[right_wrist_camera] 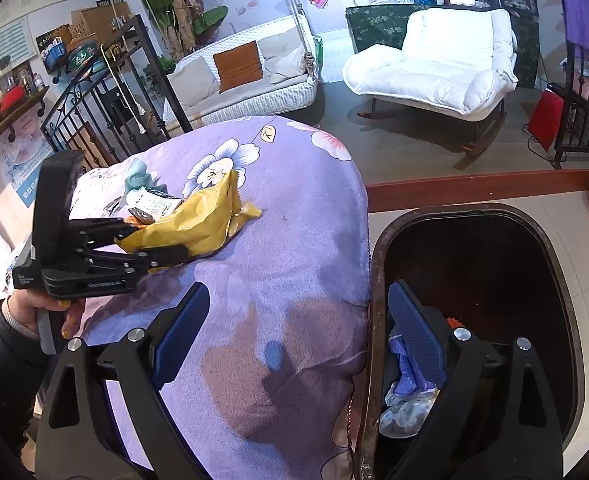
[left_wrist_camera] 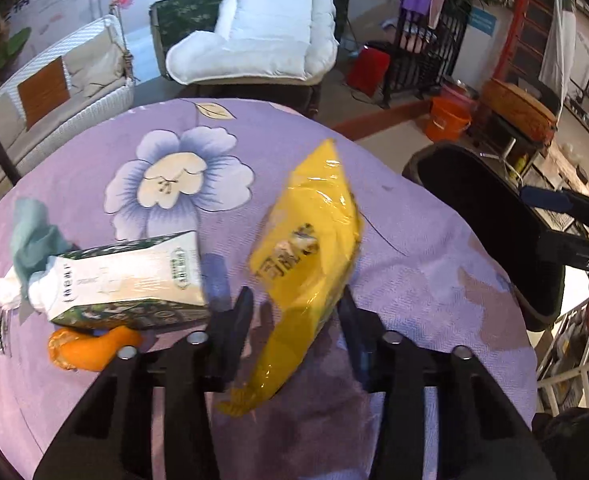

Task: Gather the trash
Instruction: 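Grasp the yellow wrapper and silver foil with the left tool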

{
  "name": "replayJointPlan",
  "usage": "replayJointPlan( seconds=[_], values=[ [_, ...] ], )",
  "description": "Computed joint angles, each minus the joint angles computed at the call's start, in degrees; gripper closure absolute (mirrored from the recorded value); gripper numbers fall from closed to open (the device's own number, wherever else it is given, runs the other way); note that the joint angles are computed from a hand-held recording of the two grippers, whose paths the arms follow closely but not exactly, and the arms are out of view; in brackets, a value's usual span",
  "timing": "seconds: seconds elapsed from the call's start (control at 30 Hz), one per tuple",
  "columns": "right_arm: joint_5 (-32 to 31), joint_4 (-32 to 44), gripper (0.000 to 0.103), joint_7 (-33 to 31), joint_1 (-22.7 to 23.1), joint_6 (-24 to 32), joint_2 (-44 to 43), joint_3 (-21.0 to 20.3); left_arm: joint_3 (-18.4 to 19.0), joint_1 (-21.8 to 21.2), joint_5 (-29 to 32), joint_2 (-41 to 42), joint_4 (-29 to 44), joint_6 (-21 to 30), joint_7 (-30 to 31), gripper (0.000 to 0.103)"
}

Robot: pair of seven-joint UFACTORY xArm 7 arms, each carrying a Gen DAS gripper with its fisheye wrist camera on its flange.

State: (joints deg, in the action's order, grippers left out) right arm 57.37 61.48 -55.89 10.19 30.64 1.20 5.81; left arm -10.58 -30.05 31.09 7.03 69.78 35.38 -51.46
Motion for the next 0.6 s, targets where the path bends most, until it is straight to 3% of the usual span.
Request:
replayJointPlan(
  seconds=[0.03, 0.1, 0.17, 0.4, 0.6],
  values=[
    [0.0, 0.1, 0.013, 0.0, -0.1, 0.2, 0.1, 0.0, -0.1, 0.1, -0.7, 0.7, 0.7, 0.4, 0.9, 0.073],
    [-0.1, 0.5, 0.013, 0.2, -0.1, 0.6, 0.4, 0.0, -0.1, -0.5, -0.4, 1.8, 1.9, 1.3, 1.0, 0.089],
    [0.1, 0.8, 0.013, 0.1, -0.1, 0.7, 0.5, 0.1, 0.4, -1.5, 1.9, 1.7, 2.1, 1.9, -1.7, 0.095],
    [0.4, 2.2, 0.013, -0.5, 0.2, 0.6, 1.3, 0.8, -0.1, -2.0, 10.9, -3.8, -2.1, 0.4, -15.3, 0.099],
    [1.5, 4.0, 0.013, -2.3, 1.3, 1.3, 2.0, 2.0, -4.9, -2.0, 19.8, -9.7, -5.1, 9.6, -29.2, 0.099]
  ],
)
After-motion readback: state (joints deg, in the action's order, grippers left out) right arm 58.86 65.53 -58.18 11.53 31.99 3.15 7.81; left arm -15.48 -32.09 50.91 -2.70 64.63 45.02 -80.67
